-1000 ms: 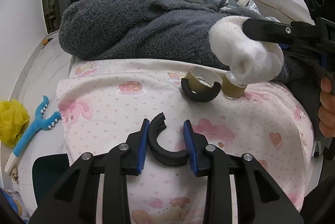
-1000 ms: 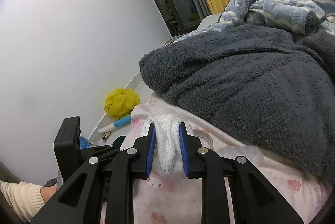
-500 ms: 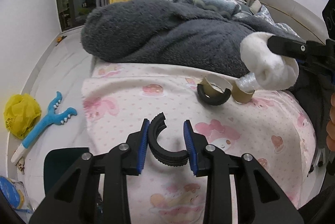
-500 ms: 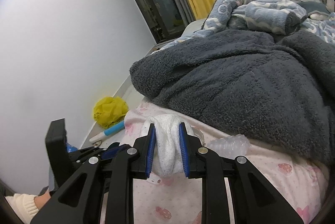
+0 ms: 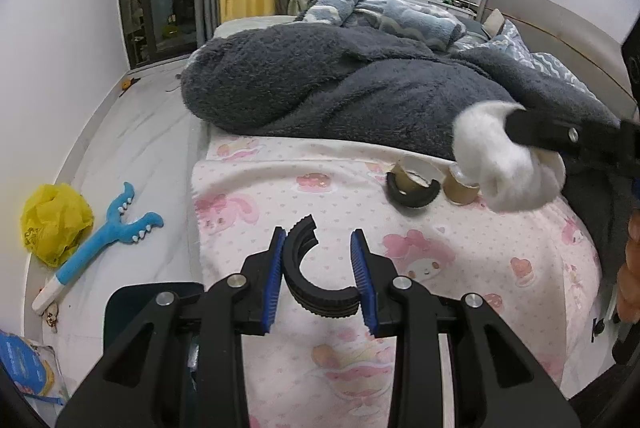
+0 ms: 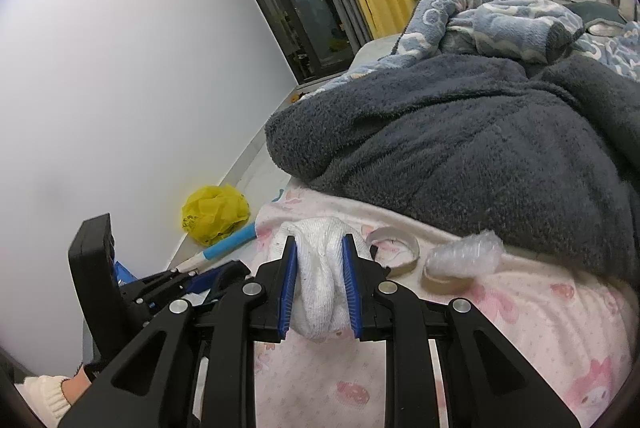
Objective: Collect trash
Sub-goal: 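Carry the black ring and white sock over the teal bin with both tools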
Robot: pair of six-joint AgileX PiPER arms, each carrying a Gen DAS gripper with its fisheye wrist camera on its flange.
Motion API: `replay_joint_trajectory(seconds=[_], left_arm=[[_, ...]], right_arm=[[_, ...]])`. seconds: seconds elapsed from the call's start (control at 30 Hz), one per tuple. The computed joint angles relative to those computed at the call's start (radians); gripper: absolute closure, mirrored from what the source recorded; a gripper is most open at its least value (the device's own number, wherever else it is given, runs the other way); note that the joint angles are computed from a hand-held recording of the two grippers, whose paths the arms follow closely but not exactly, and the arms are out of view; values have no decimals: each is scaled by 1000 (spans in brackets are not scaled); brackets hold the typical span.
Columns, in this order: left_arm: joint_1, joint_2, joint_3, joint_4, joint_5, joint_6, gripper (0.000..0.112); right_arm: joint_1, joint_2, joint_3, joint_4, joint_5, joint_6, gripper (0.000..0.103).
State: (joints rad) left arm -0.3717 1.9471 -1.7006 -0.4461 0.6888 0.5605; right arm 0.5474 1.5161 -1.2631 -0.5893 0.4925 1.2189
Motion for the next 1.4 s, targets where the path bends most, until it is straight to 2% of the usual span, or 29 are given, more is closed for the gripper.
replay_joint_trajectory(seconds=[0.37, 0.57, 0.8, 1.07, 1.4], left_arm=[[62, 1, 11, -19, 5, 10, 77], [109, 1, 19, -36, 7, 40, 77], [187, 27, 2, -51, 33, 73, 76], [288, 108, -88, -49, 106, 49, 76], [376, 253, -257, -4, 237, -31, 76]], right_arm=[[90, 26, -54, -111, 115, 121, 81], [106, 78, -137, -98, 142, 91, 81], [126, 195, -299, -47, 166, 10, 81], [152, 351, -533, 27, 232, -117, 81], [157, 532, -793, 135, 297, -241, 81]])
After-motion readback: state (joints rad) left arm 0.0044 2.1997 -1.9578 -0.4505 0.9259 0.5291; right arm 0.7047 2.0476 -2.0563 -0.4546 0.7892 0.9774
